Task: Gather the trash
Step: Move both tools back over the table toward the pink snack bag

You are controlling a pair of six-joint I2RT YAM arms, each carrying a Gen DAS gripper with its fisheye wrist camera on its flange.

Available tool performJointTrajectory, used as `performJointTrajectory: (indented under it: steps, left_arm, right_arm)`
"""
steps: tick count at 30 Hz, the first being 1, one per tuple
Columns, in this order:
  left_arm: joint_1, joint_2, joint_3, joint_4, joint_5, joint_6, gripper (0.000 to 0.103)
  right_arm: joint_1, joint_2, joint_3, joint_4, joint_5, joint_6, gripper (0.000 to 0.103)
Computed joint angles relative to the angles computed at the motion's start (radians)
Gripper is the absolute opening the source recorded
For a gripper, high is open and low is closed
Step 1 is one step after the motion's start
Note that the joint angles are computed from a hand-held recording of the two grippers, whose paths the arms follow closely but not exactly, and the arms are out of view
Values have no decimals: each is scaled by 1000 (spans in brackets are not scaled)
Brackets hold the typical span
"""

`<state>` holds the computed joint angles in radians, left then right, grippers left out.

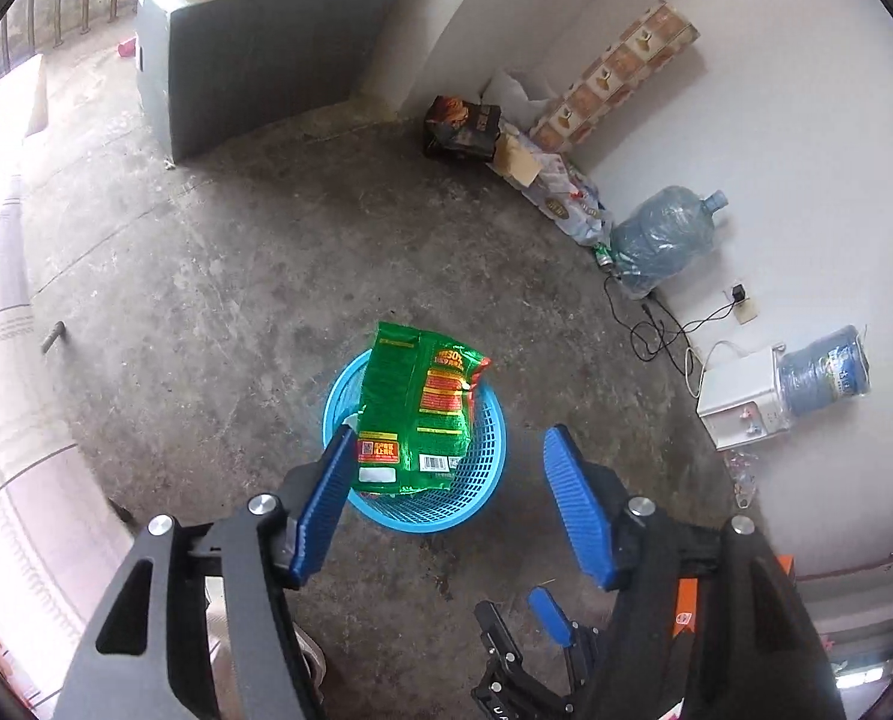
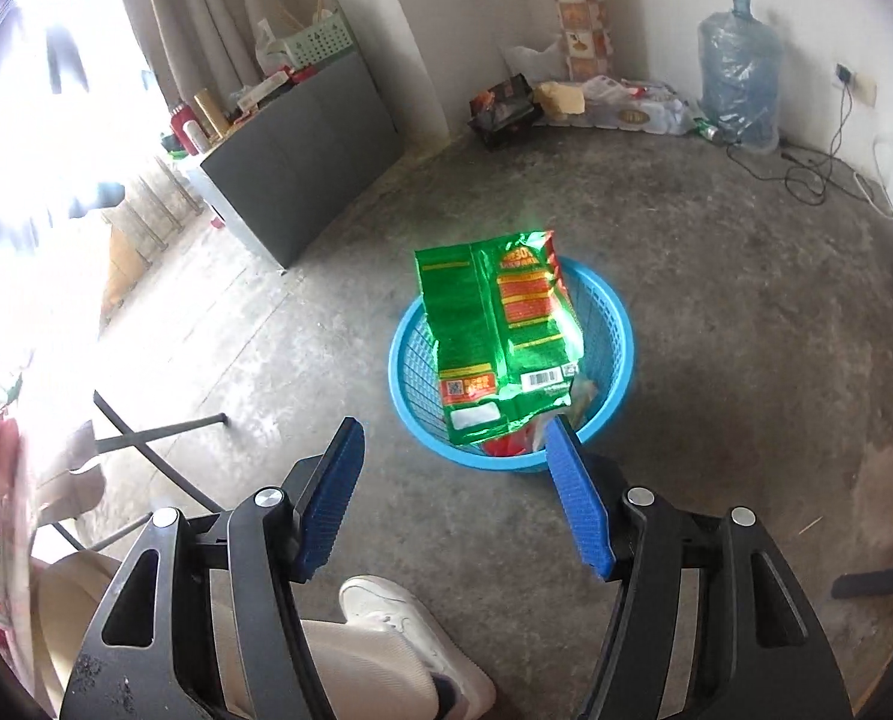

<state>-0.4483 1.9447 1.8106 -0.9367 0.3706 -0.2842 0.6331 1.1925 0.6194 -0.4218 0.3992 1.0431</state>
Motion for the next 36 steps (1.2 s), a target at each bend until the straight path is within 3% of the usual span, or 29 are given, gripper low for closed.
performJointTrajectory:
  steps: [2,4,12,16,22,25,30,33,36]
  left_arm:
    - [31,-119,-91,37,-26,7,63]
    - [73,-226,-159,44,-23,30,66]
    - [381,-571,-350,-8,58,199,74]
    - [651,-673,-392,-61,156,328,77]
    - [1157,-718,-386,-116,360,533,82]
    - [1415,-670,-346,-135,460,624,85]
    - [1653,-576,-327,-86,466,693,85]
    - [1715,-506,-316,-96,459,731,85]
    - [1735,-435,-307,-102,448,765,85]
  right_arm:
    - [28,2,48,-56,27,14,69]
    - [51,8,101,-119,44,26,71]
    - [183,51,310,-255,132,30,89]
    - [257,149,457,-323,197,20,95]
    - [351,421,805,-564,343,-16,95]
    - [394,498,912,-560,403,-122,95]
    - [448,618,1062,-454,422,-361,95]
    - [454,647,1097,-336,303,-478,95]
    - [433,645,1083,-210,83,-501,95]
